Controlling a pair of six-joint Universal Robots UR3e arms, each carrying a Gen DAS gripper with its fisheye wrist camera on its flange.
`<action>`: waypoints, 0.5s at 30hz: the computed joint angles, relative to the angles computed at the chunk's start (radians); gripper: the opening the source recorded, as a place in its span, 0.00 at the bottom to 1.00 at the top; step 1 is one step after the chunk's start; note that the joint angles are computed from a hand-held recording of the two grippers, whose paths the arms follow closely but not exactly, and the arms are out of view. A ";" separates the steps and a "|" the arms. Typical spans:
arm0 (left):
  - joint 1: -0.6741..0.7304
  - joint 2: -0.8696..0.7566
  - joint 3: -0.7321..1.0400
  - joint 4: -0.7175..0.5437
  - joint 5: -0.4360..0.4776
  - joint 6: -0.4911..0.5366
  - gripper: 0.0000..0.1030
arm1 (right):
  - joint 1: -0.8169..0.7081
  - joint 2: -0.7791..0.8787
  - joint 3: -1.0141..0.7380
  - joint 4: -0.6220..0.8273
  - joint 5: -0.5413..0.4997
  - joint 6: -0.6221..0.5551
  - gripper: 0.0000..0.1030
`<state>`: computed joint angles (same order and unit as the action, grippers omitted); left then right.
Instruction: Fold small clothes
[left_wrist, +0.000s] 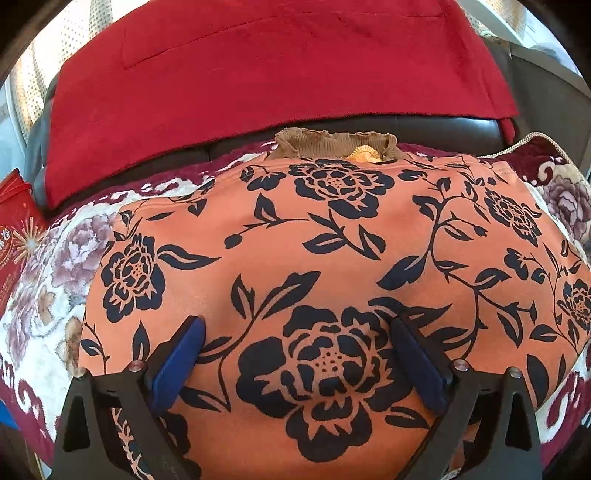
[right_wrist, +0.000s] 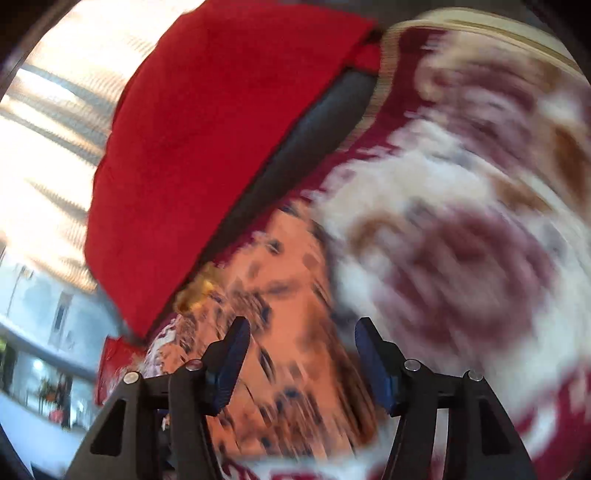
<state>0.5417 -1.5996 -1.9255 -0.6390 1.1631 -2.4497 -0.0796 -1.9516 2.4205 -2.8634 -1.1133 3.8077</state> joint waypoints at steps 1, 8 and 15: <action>-0.002 0.000 0.003 -0.005 0.002 0.000 0.98 | -0.025 0.105 -0.074 0.002 0.047 -0.035 0.61; 0.000 0.003 -0.011 0.020 -0.006 -0.007 0.99 | 0.076 0.683 -0.762 0.436 -0.065 -0.228 0.24; 0.007 -0.002 -0.007 0.015 -0.012 -0.012 1.00 | 0.088 0.461 -0.514 0.253 -0.203 0.003 0.75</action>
